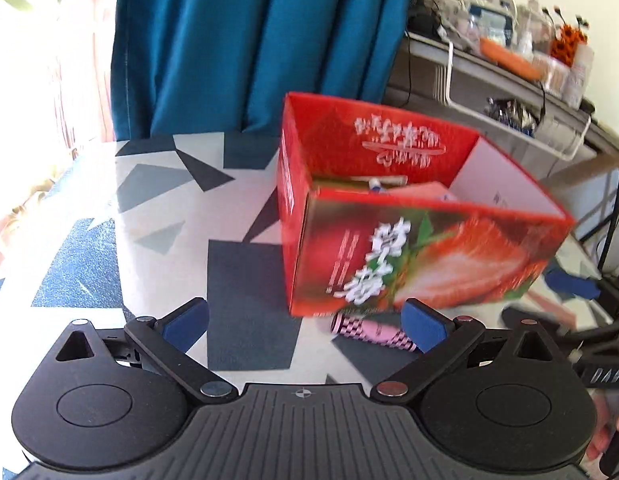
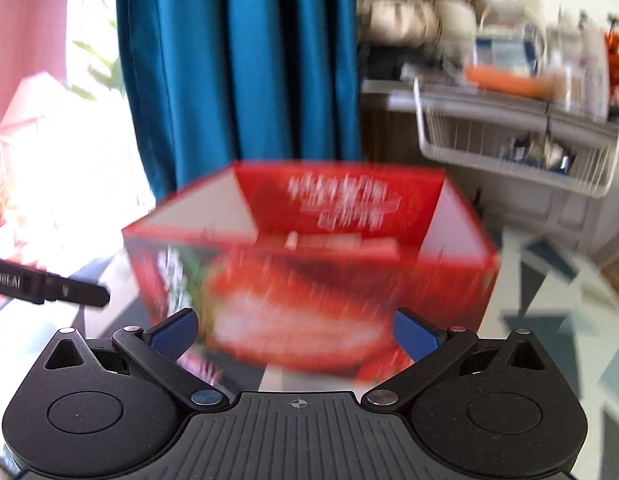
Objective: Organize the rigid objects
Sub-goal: 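Move both tools back to the pink-checkered marker beside the red box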
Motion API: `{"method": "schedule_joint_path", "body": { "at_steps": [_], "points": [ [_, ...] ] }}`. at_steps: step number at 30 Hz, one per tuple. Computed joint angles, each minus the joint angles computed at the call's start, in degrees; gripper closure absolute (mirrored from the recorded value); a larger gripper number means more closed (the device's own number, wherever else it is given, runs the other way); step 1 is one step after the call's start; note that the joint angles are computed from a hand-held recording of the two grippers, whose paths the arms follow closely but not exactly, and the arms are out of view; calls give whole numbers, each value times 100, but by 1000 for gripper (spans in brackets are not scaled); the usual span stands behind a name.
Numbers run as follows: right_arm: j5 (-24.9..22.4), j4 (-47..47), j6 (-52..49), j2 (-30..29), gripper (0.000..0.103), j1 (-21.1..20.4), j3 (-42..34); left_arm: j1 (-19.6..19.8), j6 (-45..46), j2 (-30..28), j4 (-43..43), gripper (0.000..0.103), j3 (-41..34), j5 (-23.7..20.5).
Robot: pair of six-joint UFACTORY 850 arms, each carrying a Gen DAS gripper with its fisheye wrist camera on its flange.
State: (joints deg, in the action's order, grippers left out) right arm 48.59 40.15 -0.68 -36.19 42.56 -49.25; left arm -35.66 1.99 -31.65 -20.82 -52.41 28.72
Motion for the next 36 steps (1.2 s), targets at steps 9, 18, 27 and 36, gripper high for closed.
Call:
{"method": "schedule_joint_path", "body": {
  "at_steps": [9, 18, 27, 36],
  "points": [
    [-947, -21, -333, -547, 2, -83, -607, 16, -343, -452, 392, 7, -289, -91],
    [-1071, -202, -2, -724, 26, -263, -699, 35, -1298, -772, 1330, 35, -529, 16],
    [-854, -428, 285, -691, 38, -332, -556, 43, -1705, -1032, 1579, 52, -735, -48],
    [-761, -559, 501, -694, 45, -386, -524, 80, -1878, -1161, 1766, 59, -945, -113]
  ]
}}
